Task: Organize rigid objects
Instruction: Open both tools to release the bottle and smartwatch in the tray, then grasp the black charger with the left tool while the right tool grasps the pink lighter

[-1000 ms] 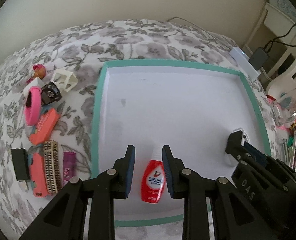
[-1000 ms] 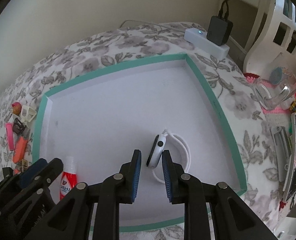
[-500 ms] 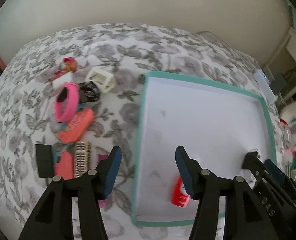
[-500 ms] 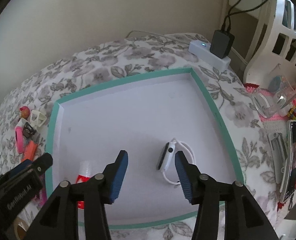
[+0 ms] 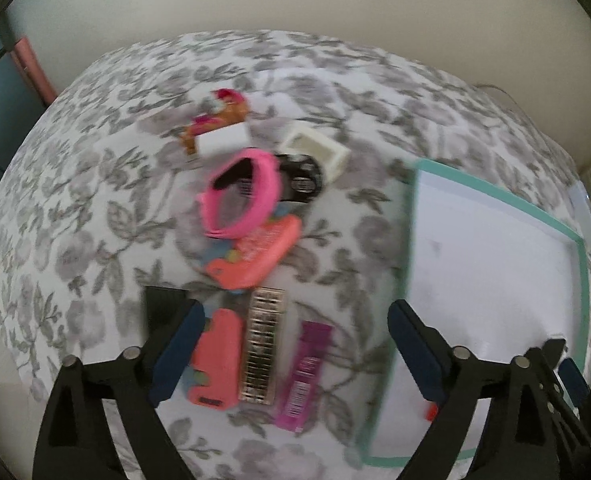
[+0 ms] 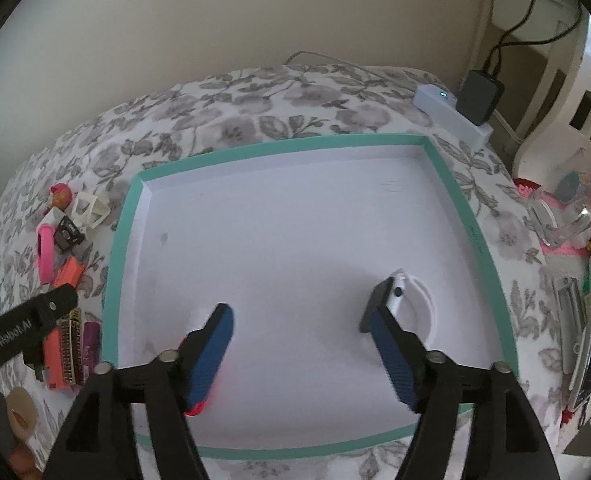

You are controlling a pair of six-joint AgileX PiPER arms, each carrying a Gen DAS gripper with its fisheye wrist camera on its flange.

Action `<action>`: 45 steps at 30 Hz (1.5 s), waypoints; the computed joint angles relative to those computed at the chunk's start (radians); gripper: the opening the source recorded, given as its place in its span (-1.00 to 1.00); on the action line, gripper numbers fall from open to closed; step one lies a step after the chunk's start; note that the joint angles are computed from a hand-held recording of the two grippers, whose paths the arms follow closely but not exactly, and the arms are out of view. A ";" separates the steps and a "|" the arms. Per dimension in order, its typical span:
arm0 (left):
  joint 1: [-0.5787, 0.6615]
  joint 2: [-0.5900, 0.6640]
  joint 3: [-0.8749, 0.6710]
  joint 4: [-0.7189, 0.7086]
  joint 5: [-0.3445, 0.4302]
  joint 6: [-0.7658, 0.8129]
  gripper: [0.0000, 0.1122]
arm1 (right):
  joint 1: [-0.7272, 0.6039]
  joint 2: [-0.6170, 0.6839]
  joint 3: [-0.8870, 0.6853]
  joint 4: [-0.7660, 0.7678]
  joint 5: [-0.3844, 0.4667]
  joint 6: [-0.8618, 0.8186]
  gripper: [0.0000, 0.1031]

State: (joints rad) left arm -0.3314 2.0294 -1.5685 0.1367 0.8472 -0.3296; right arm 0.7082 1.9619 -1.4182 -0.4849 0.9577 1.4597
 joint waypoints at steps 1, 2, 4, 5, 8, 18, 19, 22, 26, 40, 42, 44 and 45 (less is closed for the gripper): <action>0.011 -0.002 0.002 0.000 0.001 0.000 0.67 | 0.003 0.006 -0.008 0.001 0.002 0.001 0.59; 0.028 -0.001 -0.001 -0.004 0.004 0.005 0.67 | 0.007 0.013 -0.019 0.001 0.005 -0.001 0.60; 0.060 0.001 -0.009 -0.017 0.011 0.022 0.67 | 0.013 0.030 -0.043 0.001 0.013 -0.007 0.64; 0.076 0.003 -0.015 -0.024 0.014 0.031 0.68 | 0.015 0.037 -0.055 0.002 0.016 -0.011 0.69; 0.122 0.006 -0.028 -0.025 0.023 0.033 0.69 | 0.025 0.061 -0.093 0.004 0.023 -0.016 0.80; 0.285 0.018 -0.072 -0.001 0.019 0.037 0.69 | 0.061 0.181 -0.311 0.011 0.062 -0.056 0.98; 0.302 0.017 -0.073 0.001 0.015 0.034 0.69 | 0.066 0.200 -0.347 0.015 0.066 -0.069 0.98; 0.341 0.014 -0.074 -0.005 0.004 0.035 0.69 | 0.082 0.264 -0.467 0.026 0.096 -0.122 0.98; 0.376 0.028 -0.091 -0.038 0.017 0.080 0.70 | 0.094 0.359 -0.639 0.069 0.132 -0.207 0.98; 0.336 0.100 -0.149 -0.241 0.147 0.304 0.70 | 0.107 0.448 -0.804 0.135 0.166 -0.292 0.97; 0.324 0.107 -0.149 -0.236 0.151 0.311 0.70 | 0.104 0.443 -0.793 0.141 0.160 -0.289 0.97; 0.308 0.116 -0.148 -0.223 0.158 0.317 0.70 | 0.102 0.439 -0.783 0.145 0.154 -0.289 0.95; 0.303 0.118 -0.146 -0.220 0.159 0.318 0.70 | 0.102 0.437 -0.779 0.147 0.152 -0.289 0.93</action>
State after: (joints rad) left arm -0.0280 2.1477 -1.7141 -0.0835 1.0064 -0.0119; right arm 0.8105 2.3991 -2.1975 -0.3383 1.1097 1.1705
